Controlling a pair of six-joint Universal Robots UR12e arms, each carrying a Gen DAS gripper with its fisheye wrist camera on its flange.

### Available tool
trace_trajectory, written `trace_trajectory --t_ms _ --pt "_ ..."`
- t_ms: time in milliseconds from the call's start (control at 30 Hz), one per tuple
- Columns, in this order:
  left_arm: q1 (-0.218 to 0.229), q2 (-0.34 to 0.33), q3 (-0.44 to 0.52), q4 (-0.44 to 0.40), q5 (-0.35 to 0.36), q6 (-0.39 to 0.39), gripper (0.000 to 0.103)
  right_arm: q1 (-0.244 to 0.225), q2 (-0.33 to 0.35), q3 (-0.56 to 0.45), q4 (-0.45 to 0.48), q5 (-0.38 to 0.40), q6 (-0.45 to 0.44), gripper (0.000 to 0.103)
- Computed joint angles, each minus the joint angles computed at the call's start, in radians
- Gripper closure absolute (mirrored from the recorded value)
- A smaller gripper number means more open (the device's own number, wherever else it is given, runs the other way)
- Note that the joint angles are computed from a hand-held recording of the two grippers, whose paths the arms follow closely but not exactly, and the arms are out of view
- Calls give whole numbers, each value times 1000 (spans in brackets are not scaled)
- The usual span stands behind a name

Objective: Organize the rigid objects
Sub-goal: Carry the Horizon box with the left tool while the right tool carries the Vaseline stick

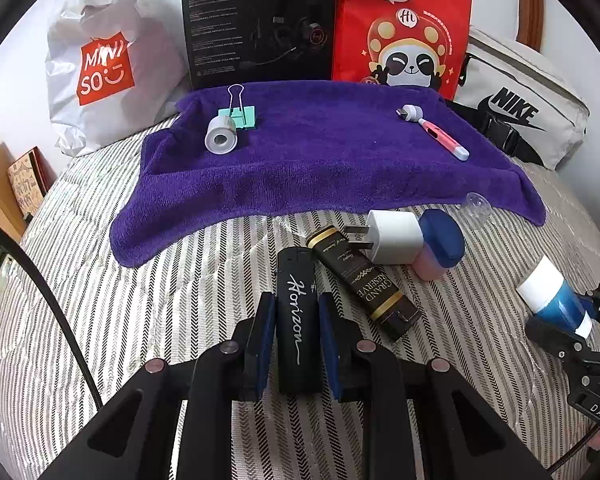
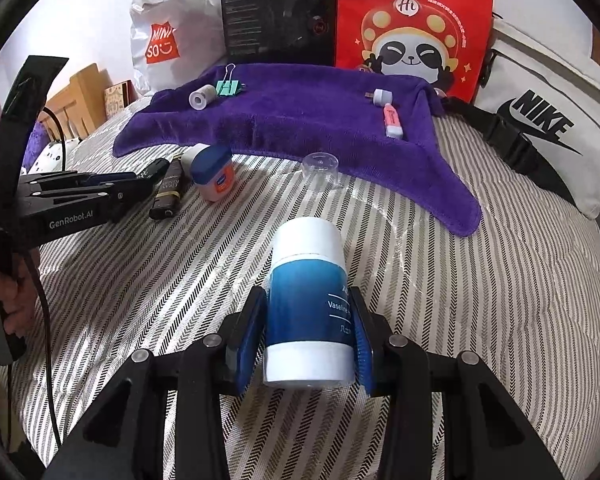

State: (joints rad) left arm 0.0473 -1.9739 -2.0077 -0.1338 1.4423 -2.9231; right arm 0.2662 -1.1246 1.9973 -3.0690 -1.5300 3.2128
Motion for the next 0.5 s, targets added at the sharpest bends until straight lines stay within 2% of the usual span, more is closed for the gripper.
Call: trace_trajectory --t_ms 500 --pt "0 -1 -1 3 2 0 82 -1 1 1 -3 2 -1 62"
